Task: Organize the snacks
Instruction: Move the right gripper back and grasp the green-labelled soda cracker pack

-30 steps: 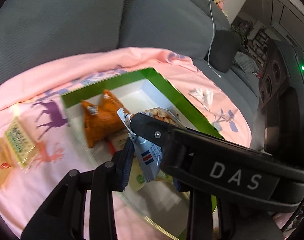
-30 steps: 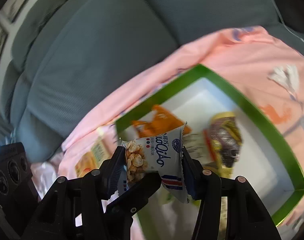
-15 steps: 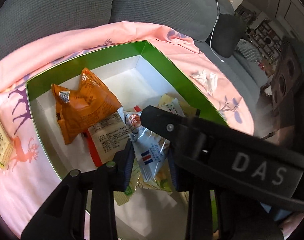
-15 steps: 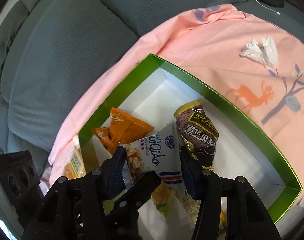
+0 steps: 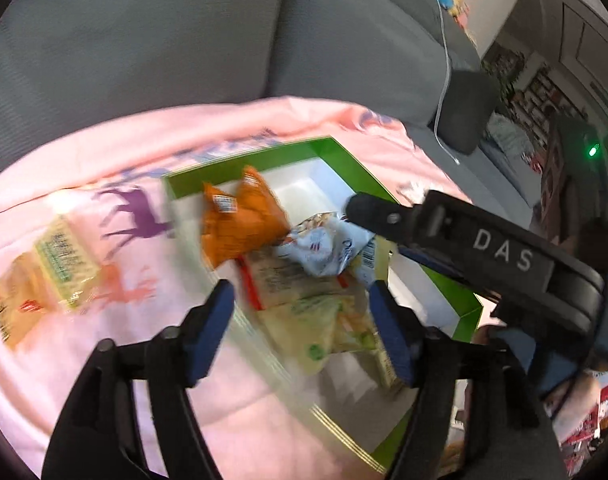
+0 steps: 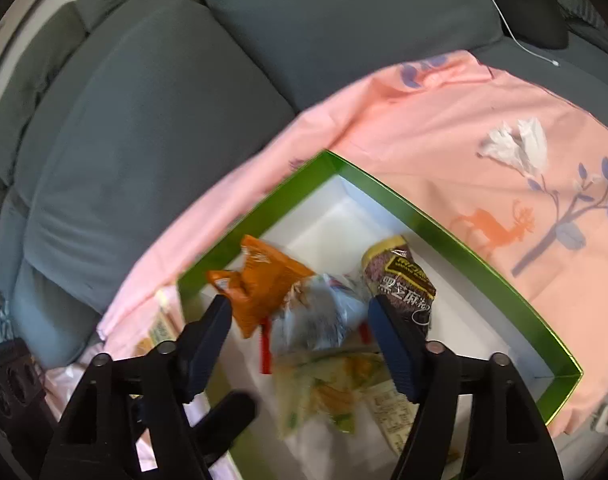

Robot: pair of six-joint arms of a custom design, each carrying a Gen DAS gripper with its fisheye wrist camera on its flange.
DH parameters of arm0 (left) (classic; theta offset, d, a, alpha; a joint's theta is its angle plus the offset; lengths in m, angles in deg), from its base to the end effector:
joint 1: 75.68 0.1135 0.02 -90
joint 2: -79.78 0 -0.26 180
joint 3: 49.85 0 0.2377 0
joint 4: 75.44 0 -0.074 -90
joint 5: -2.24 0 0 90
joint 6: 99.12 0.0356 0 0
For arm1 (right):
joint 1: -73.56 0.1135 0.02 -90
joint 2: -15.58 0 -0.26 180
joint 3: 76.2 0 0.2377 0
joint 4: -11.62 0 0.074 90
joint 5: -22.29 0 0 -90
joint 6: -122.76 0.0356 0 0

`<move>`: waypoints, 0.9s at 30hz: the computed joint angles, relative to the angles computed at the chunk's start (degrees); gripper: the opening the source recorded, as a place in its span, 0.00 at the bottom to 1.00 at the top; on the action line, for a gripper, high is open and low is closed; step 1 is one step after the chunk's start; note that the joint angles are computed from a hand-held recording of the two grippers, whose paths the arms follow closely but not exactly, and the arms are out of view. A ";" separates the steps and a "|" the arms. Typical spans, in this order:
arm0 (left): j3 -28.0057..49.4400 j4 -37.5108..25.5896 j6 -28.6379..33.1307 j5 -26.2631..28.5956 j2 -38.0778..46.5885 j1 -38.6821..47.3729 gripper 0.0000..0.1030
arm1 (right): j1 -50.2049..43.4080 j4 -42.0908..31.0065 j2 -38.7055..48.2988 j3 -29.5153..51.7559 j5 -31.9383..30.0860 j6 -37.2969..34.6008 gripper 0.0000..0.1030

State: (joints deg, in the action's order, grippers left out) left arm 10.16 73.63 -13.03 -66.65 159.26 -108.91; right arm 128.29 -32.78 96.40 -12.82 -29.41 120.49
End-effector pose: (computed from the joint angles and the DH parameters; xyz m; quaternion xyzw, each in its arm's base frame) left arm 0.2146 -0.1559 0.2073 0.2941 0.8791 -0.2694 0.2608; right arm 0.1643 0.1941 0.2091 0.3368 0.8559 0.1152 0.3752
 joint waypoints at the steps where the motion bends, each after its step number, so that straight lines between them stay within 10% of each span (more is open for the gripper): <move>1: -1.59 -0.20 0.35 0.39 -2.61 2.28 0.77 | 0.41 0.25 0.38 0.41 0.35 -0.30 0.73; 17: -9.18 -6.60 20.38 6.34 -4.85 43.55 0.90 | 6.53 3.75 16.70 17.86 2.54 -16.32 0.82; 27: -6.05 -3.36 21.40 8.55 7.13 52.64 0.90 | 2.53 2.74 35.47 36.85 -12.86 -29.21 0.82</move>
State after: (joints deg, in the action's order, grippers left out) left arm 4.10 70.27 8.37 -58.09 166.39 -56.28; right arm 130.82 -30.04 131.87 24.03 -42.27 91.27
